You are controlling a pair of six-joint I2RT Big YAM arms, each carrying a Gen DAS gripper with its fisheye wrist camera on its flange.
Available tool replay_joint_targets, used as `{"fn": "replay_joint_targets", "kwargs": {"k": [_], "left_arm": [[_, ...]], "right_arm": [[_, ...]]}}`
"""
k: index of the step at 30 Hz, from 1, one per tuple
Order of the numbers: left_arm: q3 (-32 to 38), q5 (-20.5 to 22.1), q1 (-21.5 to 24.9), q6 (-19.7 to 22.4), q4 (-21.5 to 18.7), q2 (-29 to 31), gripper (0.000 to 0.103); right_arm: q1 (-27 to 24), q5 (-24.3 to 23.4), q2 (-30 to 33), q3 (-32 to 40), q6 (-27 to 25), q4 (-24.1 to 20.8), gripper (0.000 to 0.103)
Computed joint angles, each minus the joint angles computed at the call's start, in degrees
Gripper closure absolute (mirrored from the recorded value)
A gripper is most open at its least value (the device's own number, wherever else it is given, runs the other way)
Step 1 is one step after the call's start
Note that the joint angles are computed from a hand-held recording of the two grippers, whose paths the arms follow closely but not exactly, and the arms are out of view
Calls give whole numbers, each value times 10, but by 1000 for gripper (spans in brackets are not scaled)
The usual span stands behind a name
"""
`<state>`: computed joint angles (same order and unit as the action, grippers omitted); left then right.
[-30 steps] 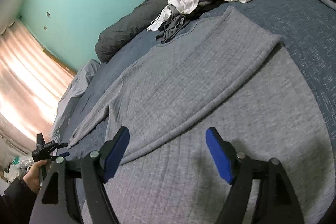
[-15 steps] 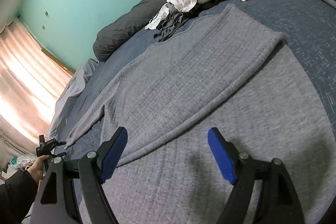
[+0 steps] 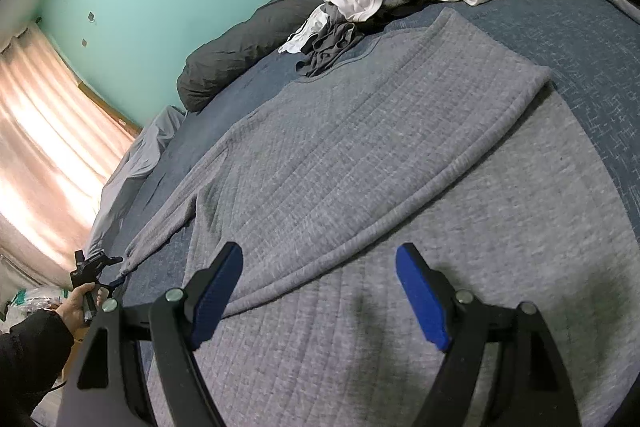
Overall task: Fold clothes
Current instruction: 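Grasp the grey sleeve cuff with the left tool and lift it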
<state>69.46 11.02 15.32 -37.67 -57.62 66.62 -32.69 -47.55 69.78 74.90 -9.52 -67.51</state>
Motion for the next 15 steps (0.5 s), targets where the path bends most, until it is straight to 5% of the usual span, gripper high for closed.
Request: {"fn": "replay_joint_targets", "kwargs": {"k": [5, 9, 15], "left_arm": [[2, -6, 6, 21, 4, 4, 78], [6, -2, 10, 35, -1, 3, 89], [48, -19, -2, 52, -24, 8, 91]], "right_arm": [[3, 11, -6, -7, 6, 13, 23], [7, 20, -3, -10, 7, 9, 23], [7, 23, -8, -13, 8, 10, 23]]}}
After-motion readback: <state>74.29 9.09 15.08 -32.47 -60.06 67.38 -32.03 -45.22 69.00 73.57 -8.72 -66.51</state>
